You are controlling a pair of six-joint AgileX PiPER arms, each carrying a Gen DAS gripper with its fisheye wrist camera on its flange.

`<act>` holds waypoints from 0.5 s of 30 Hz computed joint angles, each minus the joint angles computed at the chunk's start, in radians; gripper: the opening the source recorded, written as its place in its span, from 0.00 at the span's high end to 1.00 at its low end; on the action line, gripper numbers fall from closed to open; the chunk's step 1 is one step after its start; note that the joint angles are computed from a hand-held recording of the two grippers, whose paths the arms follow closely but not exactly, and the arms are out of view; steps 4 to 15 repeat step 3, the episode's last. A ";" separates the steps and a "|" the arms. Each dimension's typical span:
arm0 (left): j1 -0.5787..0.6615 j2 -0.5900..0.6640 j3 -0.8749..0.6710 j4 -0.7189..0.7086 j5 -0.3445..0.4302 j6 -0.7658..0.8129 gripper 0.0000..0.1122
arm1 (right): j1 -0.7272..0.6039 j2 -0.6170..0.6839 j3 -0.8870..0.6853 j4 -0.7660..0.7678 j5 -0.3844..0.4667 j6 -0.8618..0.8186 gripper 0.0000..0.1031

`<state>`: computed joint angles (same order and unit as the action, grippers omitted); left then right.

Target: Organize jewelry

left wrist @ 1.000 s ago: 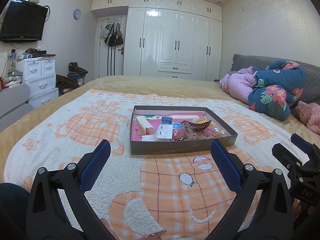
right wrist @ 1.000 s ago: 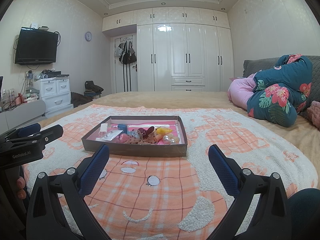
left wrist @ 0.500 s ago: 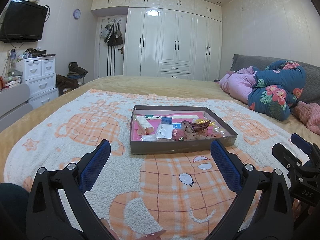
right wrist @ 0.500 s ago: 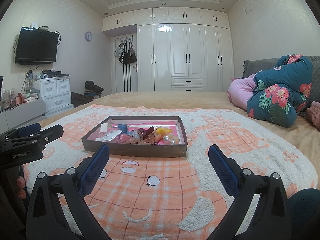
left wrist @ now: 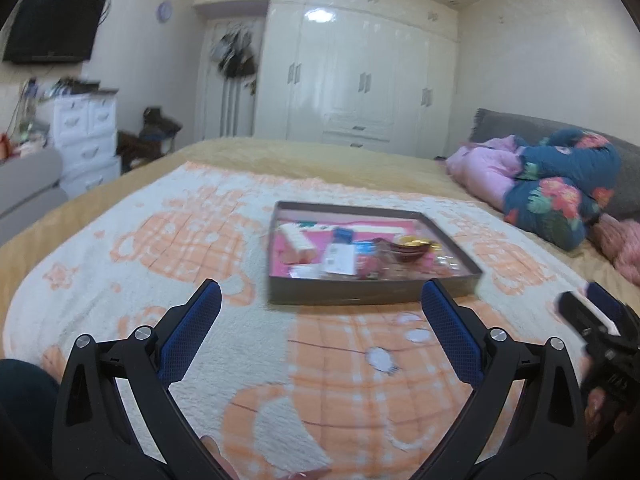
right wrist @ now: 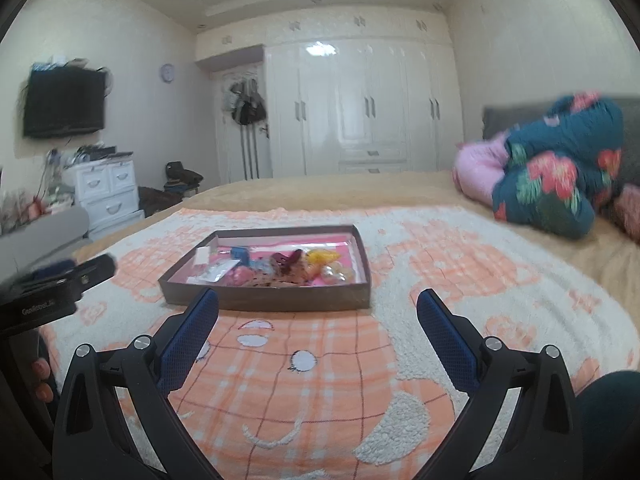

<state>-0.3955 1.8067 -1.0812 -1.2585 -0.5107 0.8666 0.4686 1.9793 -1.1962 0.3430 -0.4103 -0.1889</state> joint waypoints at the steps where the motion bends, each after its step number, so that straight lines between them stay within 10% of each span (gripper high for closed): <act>1: 0.055 0.025 -0.057 -0.086 0.054 0.087 0.18 | -0.022 0.022 -0.056 0.051 0.044 -0.036 0.06; 3: 0.144 0.081 -0.156 -0.270 0.132 0.287 0.18 | -0.069 0.083 -0.201 0.242 0.151 -0.210 0.06; 15: 0.144 0.081 -0.156 -0.270 0.132 0.287 0.18 | -0.069 0.083 -0.201 0.242 0.151 -0.210 0.06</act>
